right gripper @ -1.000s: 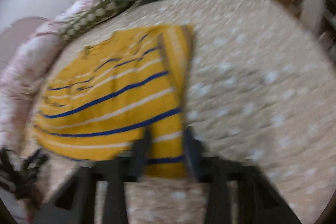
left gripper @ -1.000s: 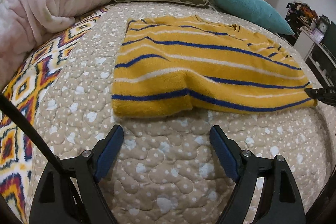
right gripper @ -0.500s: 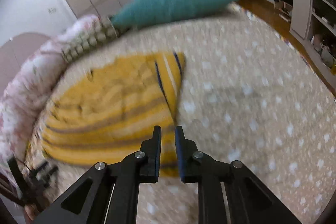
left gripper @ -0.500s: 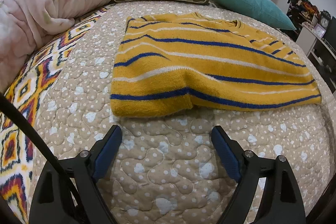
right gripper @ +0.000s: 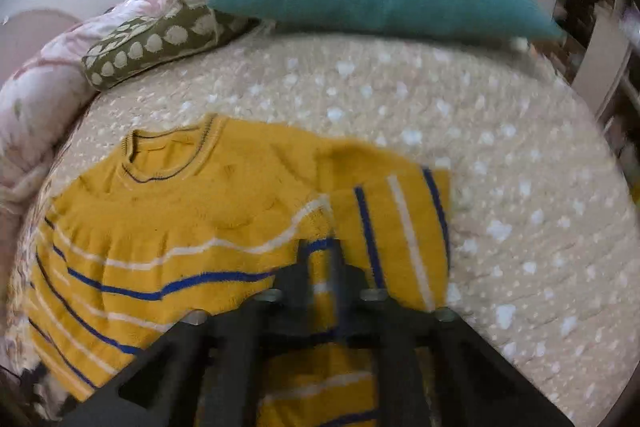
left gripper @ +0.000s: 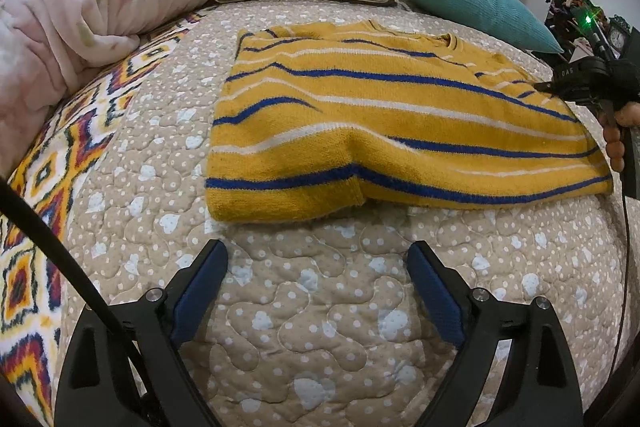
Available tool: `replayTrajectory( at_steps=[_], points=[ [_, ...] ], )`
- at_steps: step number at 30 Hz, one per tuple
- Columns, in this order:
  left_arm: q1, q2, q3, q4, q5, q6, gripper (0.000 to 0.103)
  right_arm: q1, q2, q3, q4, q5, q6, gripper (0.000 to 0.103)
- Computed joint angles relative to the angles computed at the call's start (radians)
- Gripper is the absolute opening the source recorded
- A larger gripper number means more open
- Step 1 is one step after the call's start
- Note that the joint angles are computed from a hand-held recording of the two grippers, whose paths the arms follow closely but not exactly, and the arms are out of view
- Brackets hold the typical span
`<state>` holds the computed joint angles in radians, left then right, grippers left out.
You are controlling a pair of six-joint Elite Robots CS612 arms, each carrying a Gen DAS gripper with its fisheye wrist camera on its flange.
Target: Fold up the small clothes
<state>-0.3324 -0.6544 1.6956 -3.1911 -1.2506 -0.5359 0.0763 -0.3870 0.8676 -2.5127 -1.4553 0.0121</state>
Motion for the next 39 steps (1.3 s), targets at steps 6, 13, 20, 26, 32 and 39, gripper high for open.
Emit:
replayTrajectory(
  at_steps=[6,13,20,26,32,39],
  points=[
    [0.001,0.001,-0.004,0.006,-0.005,0.001,0.093,-0.012,0.019,-0.04,0.026,-0.078,0.155,0.004],
    [0.001,0.001,-0.005,0.008,-0.004,0.001,0.093,-0.008,-0.072,0.113,-0.12,-0.098,0.114,0.014],
    [0.0,0.0,-0.012,0.035,-0.006,0.019,0.098,-0.019,-0.223,0.403,-0.283,-0.012,0.009,0.027],
    [0.0,0.002,-0.026,0.075,-0.005,0.03,0.102,-0.035,-0.311,0.634,-0.415,0.0,-0.023,0.027],
    [-0.004,0.002,-0.033,0.098,0.005,0.039,0.103,-0.075,-0.361,0.791,-0.556,-0.011,0.009,0.027],
    [-0.006,0.0,-0.037,0.113,0.012,0.03,0.103,-0.137,-0.383,0.9,-0.682,0.047,0.127,0.029]
  ],
)
